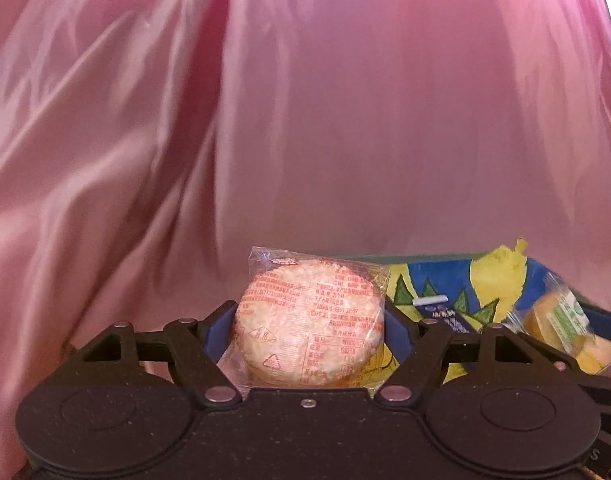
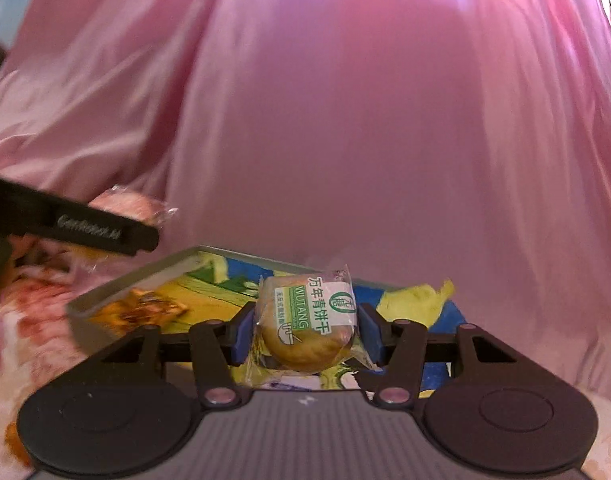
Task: Organize snacks
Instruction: 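Carry both packs into the grey tray and open both grippers, then withdraw both tools from the tray back over the remaining snacks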
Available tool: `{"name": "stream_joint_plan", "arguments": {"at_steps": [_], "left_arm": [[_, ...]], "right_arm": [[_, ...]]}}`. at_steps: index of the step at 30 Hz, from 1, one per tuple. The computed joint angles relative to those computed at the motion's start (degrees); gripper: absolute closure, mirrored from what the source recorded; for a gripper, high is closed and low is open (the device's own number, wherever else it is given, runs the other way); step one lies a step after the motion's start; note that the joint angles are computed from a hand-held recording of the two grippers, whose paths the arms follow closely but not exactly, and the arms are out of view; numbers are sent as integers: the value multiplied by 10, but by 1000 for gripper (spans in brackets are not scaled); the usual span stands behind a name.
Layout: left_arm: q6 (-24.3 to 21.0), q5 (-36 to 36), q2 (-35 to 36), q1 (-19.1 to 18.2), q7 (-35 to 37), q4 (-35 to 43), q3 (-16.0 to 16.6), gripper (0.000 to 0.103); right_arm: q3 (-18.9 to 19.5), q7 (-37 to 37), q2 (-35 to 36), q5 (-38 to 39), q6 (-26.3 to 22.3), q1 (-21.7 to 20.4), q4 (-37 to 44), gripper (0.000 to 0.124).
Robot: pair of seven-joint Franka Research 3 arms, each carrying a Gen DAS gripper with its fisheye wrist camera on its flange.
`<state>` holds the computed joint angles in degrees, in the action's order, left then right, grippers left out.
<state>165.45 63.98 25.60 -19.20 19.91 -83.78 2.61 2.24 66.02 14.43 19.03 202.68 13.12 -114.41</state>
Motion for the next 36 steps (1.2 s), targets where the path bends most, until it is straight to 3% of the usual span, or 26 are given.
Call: {"name": "stream_joint_plan", "arguments": {"at_steps": [2,5,9,15,20,22,26,28,31,36], "left_arm": [[-1,-11,9,4,18,3,-5,27],[1,-28,21,5,36,6,-6,27],[-1,-51,30,5,54,8,-4,27],[-3,-64,36,-3,67,10,3,26],[-10,-84,30,-1,98,4,-5,23],[-5,-89,23,-1,96,-3,-5,17],[12,-90,3,-1,68,-27,0,11],[14,-76,-11,-6,42,-41,8,3],[34,10,-37,-26,-55,-64,38,1],[26,171,-87,-44,-203,-98,52,1]], "right_arm": [[-15,-17,18,18,-12,14,24,66],[4,0,28,-5,-39,-15,37,66],[9,16,36,-10,-61,-24,45,66],[62,61,33,-46,-84,-82,44,65],[94,88,31,-61,-103,-118,44,59],[83,90,27,-60,-102,-107,39,51],[96,96,11,-75,-89,-122,19,41],[96,103,0,-85,-75,-124,6,36],[101,128,-18,-114,-55,-135,-16,29],[65,155,-56,-135,-4,-106,-60,21]]}}
